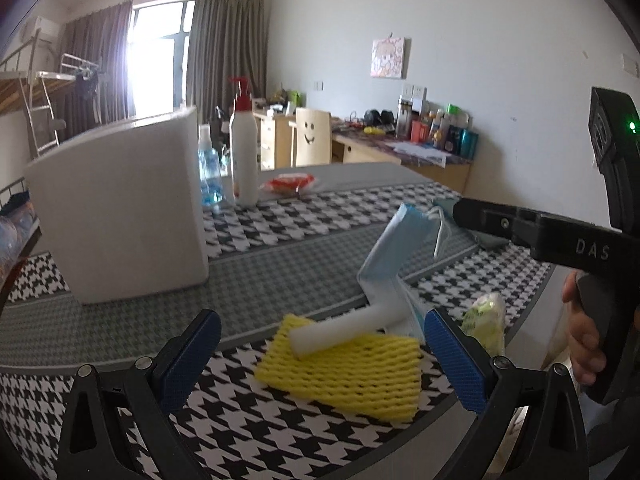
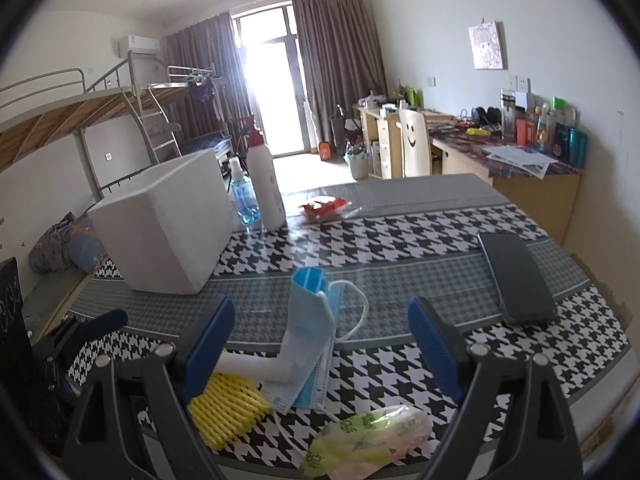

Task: Organize soft objects
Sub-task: 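Lower the left gripper onto the yellow foam net and close on it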

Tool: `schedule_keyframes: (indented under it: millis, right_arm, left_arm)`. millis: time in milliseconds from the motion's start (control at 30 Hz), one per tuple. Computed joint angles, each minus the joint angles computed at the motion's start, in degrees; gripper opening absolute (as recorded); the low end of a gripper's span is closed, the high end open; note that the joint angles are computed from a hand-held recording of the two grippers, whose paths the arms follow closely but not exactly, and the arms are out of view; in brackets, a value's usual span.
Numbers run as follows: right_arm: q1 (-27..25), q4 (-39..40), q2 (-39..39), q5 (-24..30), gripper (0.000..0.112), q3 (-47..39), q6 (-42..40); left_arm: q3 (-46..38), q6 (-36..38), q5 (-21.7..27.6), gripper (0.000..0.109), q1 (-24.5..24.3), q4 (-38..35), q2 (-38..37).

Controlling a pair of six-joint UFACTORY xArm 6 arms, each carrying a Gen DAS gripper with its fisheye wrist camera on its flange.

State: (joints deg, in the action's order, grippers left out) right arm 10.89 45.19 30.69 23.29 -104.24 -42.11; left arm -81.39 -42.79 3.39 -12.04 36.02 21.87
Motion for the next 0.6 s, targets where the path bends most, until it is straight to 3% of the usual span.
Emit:
schedule_keyframes:
  millis: [200,433,600]
  right_arm:
    - [-0.2,-2.6,1.4,1.6,0.091,-1.5,3.0]
    - [-0.4,-5.2,3.0,3.2,0.091,-3.1,5.4]
    - [-0.5,-5.1,3.8,4.3,0.091,-4.3,5.7]
  left_arm:
    - [-0.3,14.5,3.1,0.102,-1.9,-16.5,1.4]
    - [-2.2,22.2,7.7,0.088,-2.9,-25.4,3.0]
    - [-3.1,24.3,10.3,0.074,-3.3,-27.1,3.6]
